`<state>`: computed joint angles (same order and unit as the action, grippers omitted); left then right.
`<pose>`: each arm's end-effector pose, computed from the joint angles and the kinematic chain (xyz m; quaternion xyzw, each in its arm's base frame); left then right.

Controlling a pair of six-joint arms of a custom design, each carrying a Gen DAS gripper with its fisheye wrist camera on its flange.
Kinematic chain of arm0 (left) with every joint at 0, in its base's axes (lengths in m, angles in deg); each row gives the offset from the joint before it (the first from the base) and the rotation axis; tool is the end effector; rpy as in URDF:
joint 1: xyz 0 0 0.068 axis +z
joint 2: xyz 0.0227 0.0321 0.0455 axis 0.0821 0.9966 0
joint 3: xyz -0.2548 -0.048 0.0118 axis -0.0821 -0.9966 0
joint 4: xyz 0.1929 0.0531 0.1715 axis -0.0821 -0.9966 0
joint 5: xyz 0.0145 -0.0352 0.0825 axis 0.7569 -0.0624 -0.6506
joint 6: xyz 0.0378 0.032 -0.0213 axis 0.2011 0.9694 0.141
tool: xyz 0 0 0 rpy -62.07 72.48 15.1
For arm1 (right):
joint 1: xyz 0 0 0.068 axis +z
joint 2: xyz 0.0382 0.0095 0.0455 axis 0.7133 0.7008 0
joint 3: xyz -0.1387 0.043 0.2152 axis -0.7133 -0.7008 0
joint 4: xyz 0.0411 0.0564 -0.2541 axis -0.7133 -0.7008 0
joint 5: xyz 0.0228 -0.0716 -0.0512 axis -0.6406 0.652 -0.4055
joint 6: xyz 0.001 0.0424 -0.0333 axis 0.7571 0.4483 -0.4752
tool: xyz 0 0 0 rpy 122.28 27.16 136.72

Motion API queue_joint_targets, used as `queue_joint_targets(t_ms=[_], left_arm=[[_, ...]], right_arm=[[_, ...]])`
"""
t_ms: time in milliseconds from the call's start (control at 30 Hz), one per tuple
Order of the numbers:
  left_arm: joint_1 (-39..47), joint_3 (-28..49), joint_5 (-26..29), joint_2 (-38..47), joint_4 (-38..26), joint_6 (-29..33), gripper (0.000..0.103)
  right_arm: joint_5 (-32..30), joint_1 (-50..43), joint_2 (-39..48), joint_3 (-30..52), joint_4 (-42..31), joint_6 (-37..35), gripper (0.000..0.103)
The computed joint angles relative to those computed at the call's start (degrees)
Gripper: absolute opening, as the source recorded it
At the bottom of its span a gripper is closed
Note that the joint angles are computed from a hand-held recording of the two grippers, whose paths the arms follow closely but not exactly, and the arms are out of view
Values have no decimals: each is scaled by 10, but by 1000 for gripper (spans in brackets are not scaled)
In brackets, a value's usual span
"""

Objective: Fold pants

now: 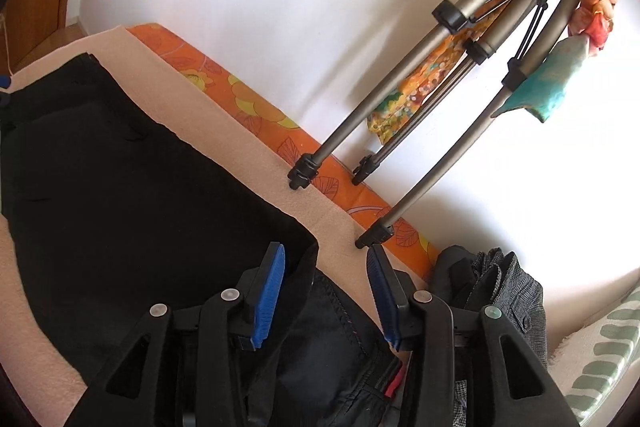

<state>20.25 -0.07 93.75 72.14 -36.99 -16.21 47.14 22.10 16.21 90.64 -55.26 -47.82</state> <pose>0.2238 0.0530 0.1349 0.0460 0.9572 -0.0438 0.2823 0.2537 -0.1020 0.1972 -0.2614 0.8885 -0.1484 0.3467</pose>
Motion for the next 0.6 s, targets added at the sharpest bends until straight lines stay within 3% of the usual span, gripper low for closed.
queue_joint_targets(t_ms=[67, 133, 267, 400, 533, 600], left_arm=[[-3, -12, -1, -17, 0, 8, 57], [-13, -29, -17, -37, 11, 20, 57], [-14, -37, -28, -28, 27, 26, 57], [-12, -37, -37, -6, 51, 40, 56], [7, -22, -4, 23, 53, 34, 29], [15, -18, 10, 28, 59, 34, 21]], right_arm=[[-55, -6, -68, -6, -97, -19, 64], [-84, 16, -137, -29, -181, -43, 66], [-39, 174, -271, -121, -243, -9, 70], [90, 411, -282, -196, -164, 123, 72], [201, 558, -148, -208, -34, 212, 66], [222, 577, -93, -193, -4, 229, 38]])
